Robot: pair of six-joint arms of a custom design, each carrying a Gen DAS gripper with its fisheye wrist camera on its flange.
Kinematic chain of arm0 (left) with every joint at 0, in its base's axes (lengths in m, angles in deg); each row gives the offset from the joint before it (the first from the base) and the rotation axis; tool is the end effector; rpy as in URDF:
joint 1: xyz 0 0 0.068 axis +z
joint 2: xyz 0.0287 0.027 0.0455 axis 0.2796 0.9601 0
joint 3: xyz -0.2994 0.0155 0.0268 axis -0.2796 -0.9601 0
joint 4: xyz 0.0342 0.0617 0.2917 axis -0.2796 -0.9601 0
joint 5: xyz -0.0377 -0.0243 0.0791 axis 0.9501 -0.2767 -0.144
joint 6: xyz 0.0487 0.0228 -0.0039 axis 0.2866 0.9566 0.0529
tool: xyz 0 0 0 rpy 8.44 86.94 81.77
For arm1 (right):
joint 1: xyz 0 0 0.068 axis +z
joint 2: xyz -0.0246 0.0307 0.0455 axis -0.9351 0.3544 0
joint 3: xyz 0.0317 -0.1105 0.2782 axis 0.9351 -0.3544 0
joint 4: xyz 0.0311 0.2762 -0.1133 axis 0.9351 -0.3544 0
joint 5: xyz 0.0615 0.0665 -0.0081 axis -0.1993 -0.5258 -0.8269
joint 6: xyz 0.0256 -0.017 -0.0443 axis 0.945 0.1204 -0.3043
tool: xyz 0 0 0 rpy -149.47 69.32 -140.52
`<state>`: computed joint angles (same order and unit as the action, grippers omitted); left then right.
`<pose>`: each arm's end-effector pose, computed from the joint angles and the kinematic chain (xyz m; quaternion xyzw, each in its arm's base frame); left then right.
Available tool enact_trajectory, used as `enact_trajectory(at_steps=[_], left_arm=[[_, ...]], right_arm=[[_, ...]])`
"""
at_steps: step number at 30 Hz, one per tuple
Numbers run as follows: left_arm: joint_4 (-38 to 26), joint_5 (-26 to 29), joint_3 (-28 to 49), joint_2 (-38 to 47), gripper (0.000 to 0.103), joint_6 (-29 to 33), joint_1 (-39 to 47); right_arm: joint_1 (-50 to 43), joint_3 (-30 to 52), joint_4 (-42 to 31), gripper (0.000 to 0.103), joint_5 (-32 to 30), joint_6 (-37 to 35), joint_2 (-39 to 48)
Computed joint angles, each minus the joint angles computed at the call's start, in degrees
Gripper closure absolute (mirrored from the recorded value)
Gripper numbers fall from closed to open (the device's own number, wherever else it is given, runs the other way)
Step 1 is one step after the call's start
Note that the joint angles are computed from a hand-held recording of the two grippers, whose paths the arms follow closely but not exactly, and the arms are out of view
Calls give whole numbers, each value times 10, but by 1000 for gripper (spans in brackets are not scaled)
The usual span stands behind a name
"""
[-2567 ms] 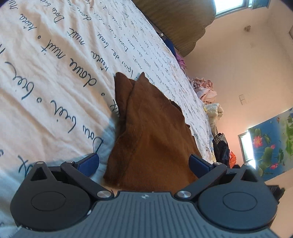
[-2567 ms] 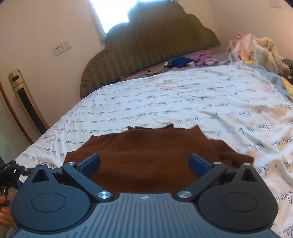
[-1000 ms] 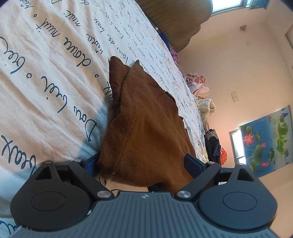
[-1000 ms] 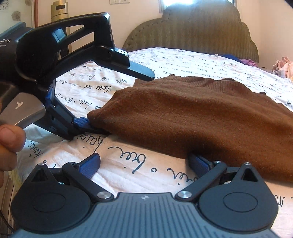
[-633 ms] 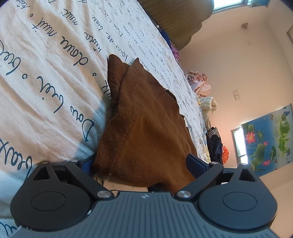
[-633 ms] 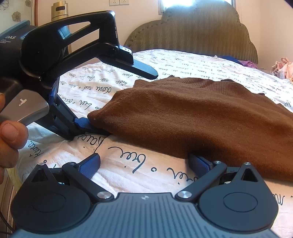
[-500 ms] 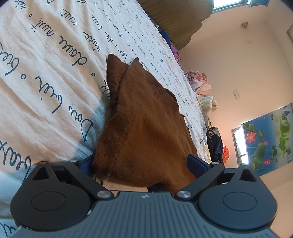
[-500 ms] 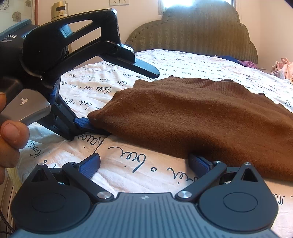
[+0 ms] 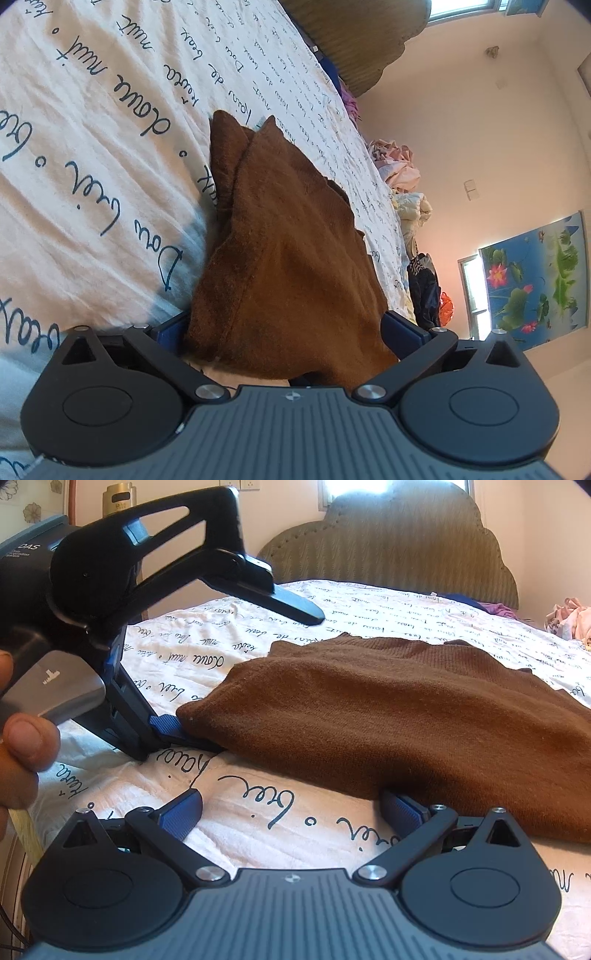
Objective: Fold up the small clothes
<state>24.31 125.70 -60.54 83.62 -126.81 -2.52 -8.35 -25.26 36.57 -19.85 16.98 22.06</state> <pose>0.2318 -0.1022 0.0980 -0.0486 0.8593 -0.4708 0.1941 0.1215 0.1736 0.0589 -0.0695 0.8808 0.0746 0.4623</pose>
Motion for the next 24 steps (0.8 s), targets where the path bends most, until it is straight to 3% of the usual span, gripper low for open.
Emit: enact_trajectory(at_steps=[3, 6, 8, 11, 14, 18, 24], left_arm=[[-40, 5, 20, -28, 0, 44, 42], [-108, 45, 96, 0, 0, 103, 78], [-138, 71, 154, 47, 0, 115, 88], [-211, 84, 249, 121, 0, 155, 87], [-271, 60, 308, 171, 0, 172, 80], [-282, 75, 354, 217, 0, 169, 76], [-352, 69, 429, 261, 1, 206, 46]], right_arm=[[8, 12, -104, 0, -2, 5, -66], [65, 24, -177, 0, 98, -25, -121], [75, 46, -209, 0, 131, -60, -126], [58, 69, -187, 0, 118, -120, -92], [47, 87, -171, 0, 108, -139, -58], [49, 109, -169, 0, 110, -133, -21], [41, 138, -178, 0, 107, -120, 6]])
